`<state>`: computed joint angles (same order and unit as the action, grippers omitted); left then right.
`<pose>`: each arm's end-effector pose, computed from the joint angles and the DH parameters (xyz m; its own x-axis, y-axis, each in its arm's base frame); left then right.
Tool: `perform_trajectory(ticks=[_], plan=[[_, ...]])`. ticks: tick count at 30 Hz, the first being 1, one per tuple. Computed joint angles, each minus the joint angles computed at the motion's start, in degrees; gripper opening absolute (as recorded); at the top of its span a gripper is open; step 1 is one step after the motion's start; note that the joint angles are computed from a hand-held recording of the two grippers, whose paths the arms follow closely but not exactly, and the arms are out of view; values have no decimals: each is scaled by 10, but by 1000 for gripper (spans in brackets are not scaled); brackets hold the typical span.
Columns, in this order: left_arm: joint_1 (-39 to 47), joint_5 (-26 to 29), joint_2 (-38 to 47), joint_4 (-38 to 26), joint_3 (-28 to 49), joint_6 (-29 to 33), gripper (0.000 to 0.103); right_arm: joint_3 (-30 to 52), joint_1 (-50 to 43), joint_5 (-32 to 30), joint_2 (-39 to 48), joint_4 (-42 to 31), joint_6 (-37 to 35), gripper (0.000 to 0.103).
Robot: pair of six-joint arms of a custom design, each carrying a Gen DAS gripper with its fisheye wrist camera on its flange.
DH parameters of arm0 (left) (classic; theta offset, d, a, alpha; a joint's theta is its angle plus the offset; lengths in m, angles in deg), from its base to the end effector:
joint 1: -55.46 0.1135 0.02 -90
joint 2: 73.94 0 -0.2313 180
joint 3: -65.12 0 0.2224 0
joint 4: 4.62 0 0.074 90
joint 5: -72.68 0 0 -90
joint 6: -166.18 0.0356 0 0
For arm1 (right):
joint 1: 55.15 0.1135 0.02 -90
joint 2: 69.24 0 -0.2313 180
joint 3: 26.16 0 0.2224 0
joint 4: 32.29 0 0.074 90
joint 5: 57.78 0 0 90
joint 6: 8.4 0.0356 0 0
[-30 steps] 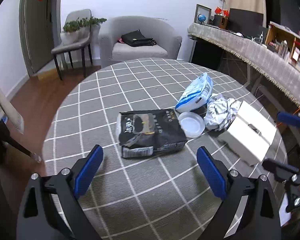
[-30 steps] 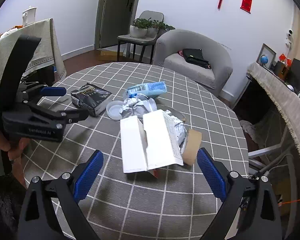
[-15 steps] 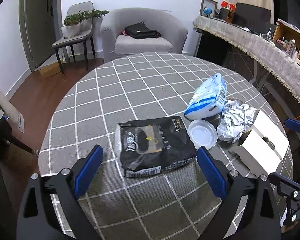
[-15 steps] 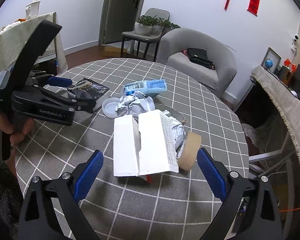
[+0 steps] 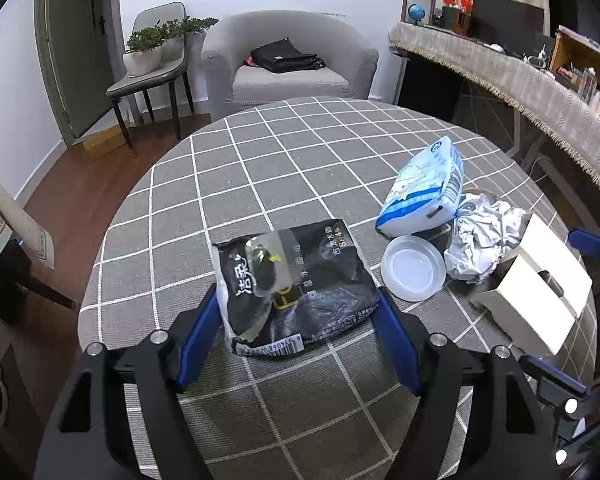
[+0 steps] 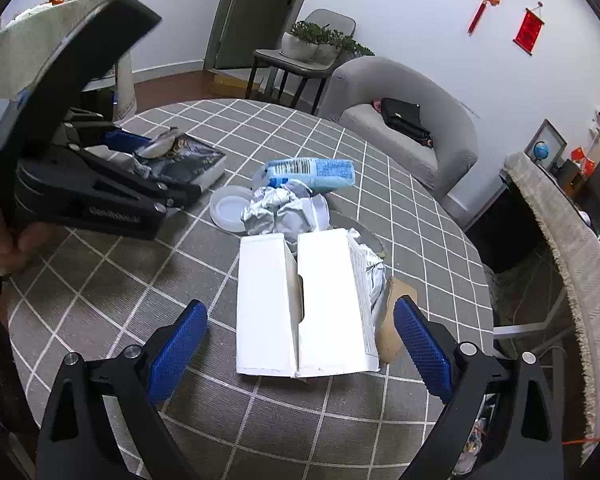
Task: Collect trash
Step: 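Grasp the black snack bag with left tool while right grasps another white box, then carry the black bag in the left tool over the bin while the right tool carries the white box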
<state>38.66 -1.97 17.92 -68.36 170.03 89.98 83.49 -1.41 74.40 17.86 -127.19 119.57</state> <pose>0.2967 -0.0994 0.3111 -0.6145 0.4258 -0.6641 0.6033 0.7961 -0.0478 0.1637 0.1827 0.3341 -0.7379 -0.2351 -0.6327 -0.0294 0.9477 -0.3179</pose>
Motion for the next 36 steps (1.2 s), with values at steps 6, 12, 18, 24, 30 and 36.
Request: perform_trajectory(ticks=[6, 12, 18, 24, 30, 36], plan=[[36, 53, -17, 16, -18, -17, 74, -14, -8, -3, -7, 1, 1, 83], [57, 63, -45, 33, -44, -3, 75, -11, -19, -10, 3, 8, -6, 76], [86, 72, -56, 7, -43, -2, 75, 22, -14, -4, 34, 0, -6, 71], [122, 98, -68, -11, -36, 17, 75, 44, -25, -13, 50, -15, 5, 61], [162, 121, -71, -32, -22, 29, 75, 41, -17, -39, 28, -11, 46, 60], [206, 139, -71, -52, -6, 46, 75, 85, 14, -41, 42, -14, 85, 60]])
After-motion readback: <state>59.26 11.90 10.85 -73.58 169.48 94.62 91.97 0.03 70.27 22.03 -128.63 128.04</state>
